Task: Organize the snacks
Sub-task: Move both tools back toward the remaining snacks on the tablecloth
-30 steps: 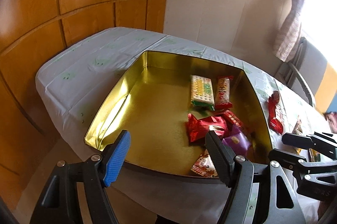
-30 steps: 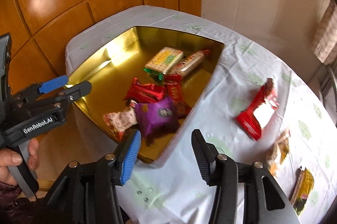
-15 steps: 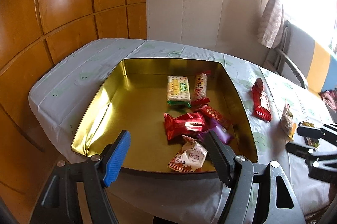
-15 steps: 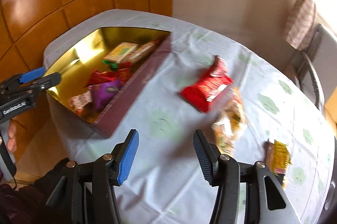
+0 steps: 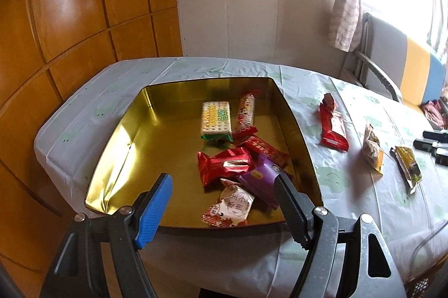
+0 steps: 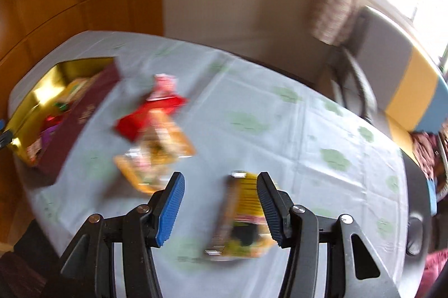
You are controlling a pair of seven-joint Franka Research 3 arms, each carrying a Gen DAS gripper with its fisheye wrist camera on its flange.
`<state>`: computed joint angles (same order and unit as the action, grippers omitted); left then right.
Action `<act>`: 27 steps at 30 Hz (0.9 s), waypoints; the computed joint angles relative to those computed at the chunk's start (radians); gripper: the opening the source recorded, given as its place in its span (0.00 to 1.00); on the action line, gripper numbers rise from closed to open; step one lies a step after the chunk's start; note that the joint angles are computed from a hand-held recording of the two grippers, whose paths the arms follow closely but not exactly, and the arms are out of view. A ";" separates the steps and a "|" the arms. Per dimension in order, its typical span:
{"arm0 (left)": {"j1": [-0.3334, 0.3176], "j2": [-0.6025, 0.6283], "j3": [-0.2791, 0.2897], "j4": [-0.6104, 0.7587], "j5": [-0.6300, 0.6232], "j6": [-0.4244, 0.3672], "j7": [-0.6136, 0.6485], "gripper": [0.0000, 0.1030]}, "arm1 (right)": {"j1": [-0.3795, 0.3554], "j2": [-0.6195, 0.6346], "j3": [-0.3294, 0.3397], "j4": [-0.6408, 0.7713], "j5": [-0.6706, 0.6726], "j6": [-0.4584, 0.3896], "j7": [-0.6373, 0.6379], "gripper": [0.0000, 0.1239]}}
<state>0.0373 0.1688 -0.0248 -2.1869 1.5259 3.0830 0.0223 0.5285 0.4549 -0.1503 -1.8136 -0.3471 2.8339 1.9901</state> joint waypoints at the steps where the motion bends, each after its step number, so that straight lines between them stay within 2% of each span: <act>1: -0.003 0.001 -0.003 0.001 -0.005 -0.003 0.010 0.73 | 0.000 -0.001 -0.016 -0.002 -0.005 -0.004 0.013 0.44; 6: -0.019 0.008 -0.010 0.012 -0.053 -0.015 0.080 0.73 | -0.072 0.000 -0.031 -0.038 0.046 0.008 0.039 0.44; 8: -0.028 0.014 -0.012 0.019 -0.084 -0.020 0.119 0.74 | -0.113 0.001 -0.016 -0.065 0.111 0.031 0.054 0.44; 9: -0.034 0.018 -0.015 0.023 -0.107 -0.024 0.150 0.74 | -0.104 0.010 -0.033 -0.048 0.119 -0.011 0.080 0.44; 10: -0.040 0.021 -0.015 0.025 -0.124 -0.026 0.172 0.74 | -0.091 0.010 -0.060 -0.045 0.111 -0.017 0.125 0.44; 14: -0.070 0.040 -0.017 0.049 -0.192 -0.018 0.267 0.74 | -0.175 -0.015 0.004 -0.077 0.222 0.025 0.124 0.44; 16: -0.082 0.050 -0.020 0.058 -0.247 -0.011 0.328 0.74 | -0.165 -0.017 -0.009 -0.079 0.226 0.017 0.141 0.44; 18: -0.079 0.067 -0.044 0.064 -0.365 0.004 0.451 0.74 | -0.158 -0.017 -0.019 -0.077 0.219 0.005 0.155 0.44; 22: -0.042 0.113 -0.139 0.090 -0.599 0.014 0.703 0.74 | -0.164 -0.030 -0.006 -0.091 0.225 0.012 0.151 0.44; 25: 0.004 0.160 -0.236 0.124 -0.754 0.000 0.876 0.74 | -0.174 -0.021 0.012 -0.077 0.235 0.006 0.125 0.44; 27: 0.072 0.211 -0.352 0.165 -0.885 -0.036 1.023 0.73 | -0.175 -0.018 0.018 -0.071 0.239 -0.004 0.108 0.44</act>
<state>0.1093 0.3793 -0.3773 -2.0220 0.6412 3.0472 1.0458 0.3535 0.4373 -0.1324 -1.8841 -0.1085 2.8299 2.0982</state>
